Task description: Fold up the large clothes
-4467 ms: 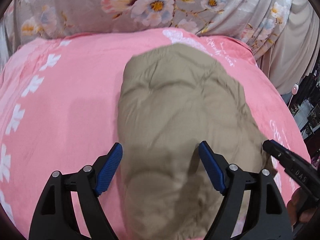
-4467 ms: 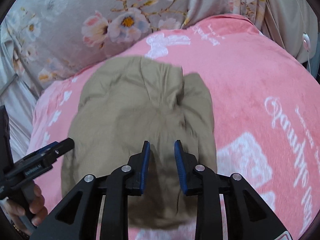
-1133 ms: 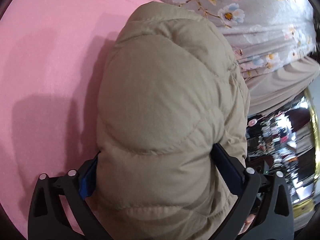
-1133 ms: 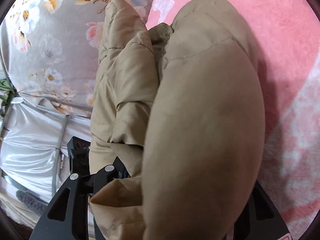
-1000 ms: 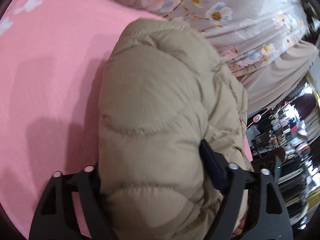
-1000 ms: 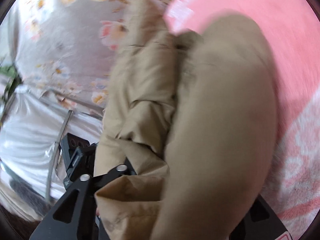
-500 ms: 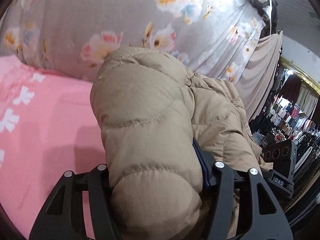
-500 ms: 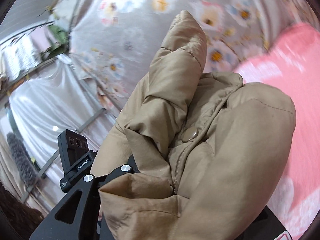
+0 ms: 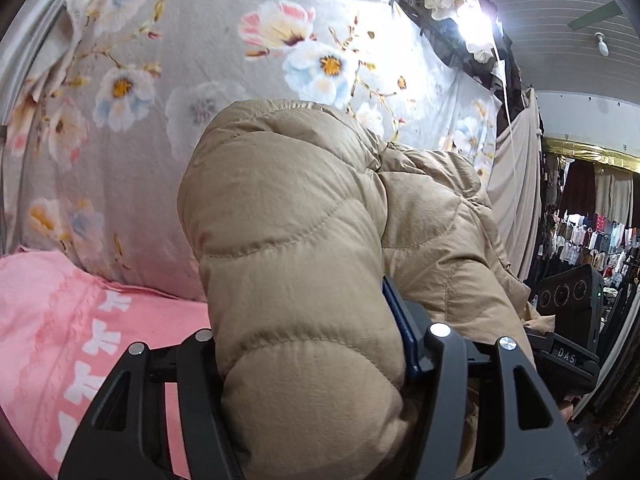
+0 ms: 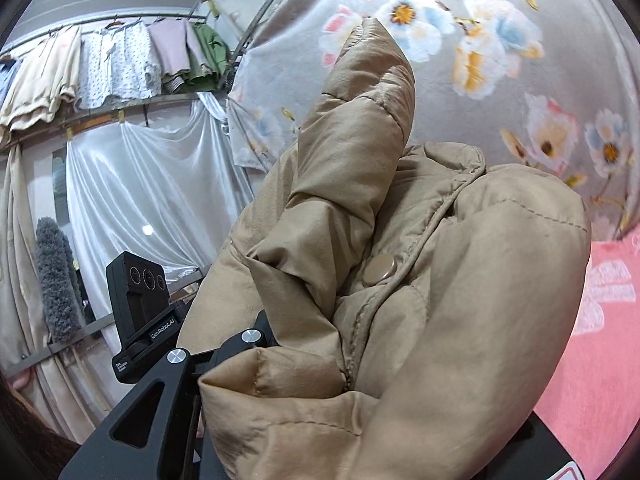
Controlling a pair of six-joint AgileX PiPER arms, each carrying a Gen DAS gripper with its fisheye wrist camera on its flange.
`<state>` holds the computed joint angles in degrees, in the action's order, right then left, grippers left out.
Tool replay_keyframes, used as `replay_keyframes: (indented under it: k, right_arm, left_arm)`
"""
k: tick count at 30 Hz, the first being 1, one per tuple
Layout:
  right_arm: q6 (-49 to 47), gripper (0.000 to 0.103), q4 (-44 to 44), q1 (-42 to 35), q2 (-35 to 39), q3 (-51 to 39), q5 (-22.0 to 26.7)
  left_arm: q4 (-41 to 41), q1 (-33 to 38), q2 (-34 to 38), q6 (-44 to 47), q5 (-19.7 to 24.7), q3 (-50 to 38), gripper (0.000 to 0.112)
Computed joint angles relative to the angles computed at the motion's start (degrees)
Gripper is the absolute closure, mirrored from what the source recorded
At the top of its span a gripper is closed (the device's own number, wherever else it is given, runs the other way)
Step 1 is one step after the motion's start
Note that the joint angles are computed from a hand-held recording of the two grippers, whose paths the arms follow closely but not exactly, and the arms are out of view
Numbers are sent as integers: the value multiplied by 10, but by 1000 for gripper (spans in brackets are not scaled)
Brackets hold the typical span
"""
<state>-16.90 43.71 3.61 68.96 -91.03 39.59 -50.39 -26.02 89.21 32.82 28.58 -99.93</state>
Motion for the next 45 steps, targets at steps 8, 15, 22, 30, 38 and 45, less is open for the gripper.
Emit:
replay_keyframes:
  k: [8, 15, 22, 30, 38, 45]
  right_arm:
    - [34, 78, -74, 61, 97, -93, -16]
    - [28, 77, -66, 71, 203, -155, -23]
    - [-6, 76, -22, 55, 303, -167, -39]
    - [4, 74, -25, 35, 421, -179, -42]
    - [-37, 69, 19, 26, 497, -130, -70]
    - [-1, 42, 20, 21, 494, -84, -93]
  left_arm:
    - [-113, 87, 32, 97, 33, -23, 56]
    - [-197, 144, 97, 172, 55, -40, 56]
    - [-198, 168, 222, 169, 71, -113, 56]
    - [-136, 175, 401, 87, 105, -246, 56]
    - [-62, 176, 522, 35, 118, -322, 54]
    - [-89, 191, 514, 57, 114, -281, 41]
